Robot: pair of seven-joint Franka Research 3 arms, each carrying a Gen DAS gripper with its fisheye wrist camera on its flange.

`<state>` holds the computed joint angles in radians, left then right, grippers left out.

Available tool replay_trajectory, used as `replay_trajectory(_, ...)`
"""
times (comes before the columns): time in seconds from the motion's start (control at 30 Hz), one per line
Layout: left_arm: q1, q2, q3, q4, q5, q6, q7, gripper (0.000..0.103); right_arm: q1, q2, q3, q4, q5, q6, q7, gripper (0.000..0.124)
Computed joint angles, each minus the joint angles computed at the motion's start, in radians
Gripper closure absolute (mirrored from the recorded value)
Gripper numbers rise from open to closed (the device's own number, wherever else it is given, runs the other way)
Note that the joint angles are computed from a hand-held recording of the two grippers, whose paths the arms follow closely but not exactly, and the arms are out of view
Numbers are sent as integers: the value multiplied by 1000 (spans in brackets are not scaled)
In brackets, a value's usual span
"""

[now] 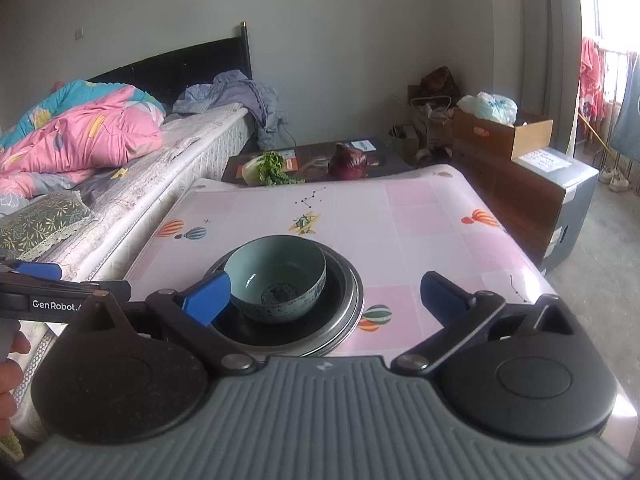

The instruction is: Organize plates and bowls

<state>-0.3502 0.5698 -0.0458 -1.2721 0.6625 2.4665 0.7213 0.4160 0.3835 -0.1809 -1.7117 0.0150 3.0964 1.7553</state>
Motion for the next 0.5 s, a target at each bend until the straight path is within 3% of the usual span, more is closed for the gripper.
replay_trajectory(0.1,0,4,-7,4,-17,-39,12,0,-88,22,113,43,65,-65,-73,22)
replay_trajectory(0.27,4,53,-30,84,-79,-121,75,0,-66,65,98,107,38,-133,-90,22)
replay_trajectory(0.5,-10,80,-30,129,-111,-153,113,0,-81,107,116,165,52,-203,-88,22)
